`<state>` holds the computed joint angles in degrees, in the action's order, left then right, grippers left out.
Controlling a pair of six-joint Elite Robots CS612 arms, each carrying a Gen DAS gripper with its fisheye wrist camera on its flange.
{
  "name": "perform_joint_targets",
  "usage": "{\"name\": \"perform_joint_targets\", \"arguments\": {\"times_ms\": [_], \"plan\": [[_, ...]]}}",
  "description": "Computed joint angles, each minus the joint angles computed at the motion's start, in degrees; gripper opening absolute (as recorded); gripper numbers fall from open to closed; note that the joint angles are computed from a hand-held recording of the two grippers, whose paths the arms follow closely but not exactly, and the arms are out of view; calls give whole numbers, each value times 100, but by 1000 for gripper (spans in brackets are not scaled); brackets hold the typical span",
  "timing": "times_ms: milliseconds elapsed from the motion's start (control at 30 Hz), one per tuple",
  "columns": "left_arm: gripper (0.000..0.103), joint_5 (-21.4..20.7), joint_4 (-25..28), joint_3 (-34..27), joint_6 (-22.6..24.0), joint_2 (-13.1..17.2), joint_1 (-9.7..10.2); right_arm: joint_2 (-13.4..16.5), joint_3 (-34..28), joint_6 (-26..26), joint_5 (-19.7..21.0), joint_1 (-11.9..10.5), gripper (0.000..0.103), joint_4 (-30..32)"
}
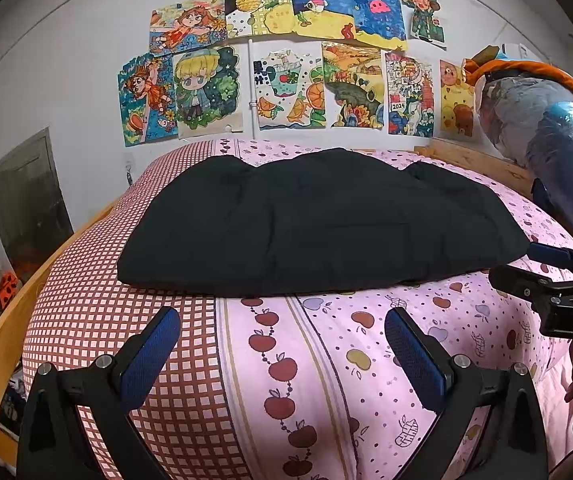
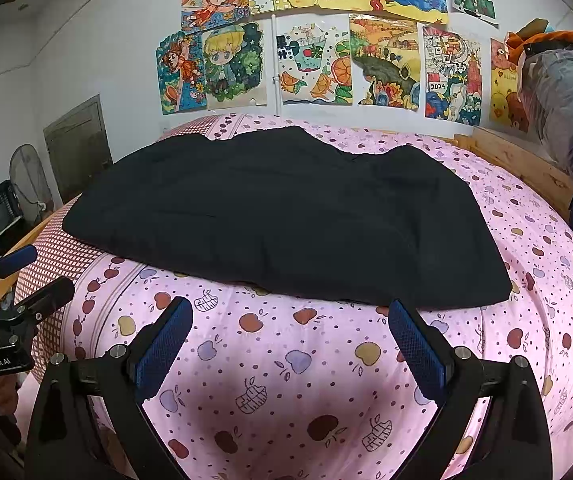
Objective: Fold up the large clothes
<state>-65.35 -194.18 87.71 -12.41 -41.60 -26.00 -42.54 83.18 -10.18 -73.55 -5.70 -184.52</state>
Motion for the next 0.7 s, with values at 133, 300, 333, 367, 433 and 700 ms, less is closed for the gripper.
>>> {"name": "perform_joint_targets", "arguments": {"times_ms": [133,300,333,367,433,700], "plan": [[103,5,-18,1,21,0,-5,0,-4,15,17,-6,96,28],[103,5,-60,18,47,-6,-4,1,-8,11,16,-7,96,33],[103,4,-53,21,46,-8,-3,-1,-2,12,17,-6,96,29],[103,-2,-41,19,45,-10,-1,-2,1,12,18,-6,96,29],[103,-12,-25,18,48,-13,3,2,-14,0,18,-11,96,45],[103,-64,110,-12,33,-17,17,3,-15,10,20,-12,96,64]]}}
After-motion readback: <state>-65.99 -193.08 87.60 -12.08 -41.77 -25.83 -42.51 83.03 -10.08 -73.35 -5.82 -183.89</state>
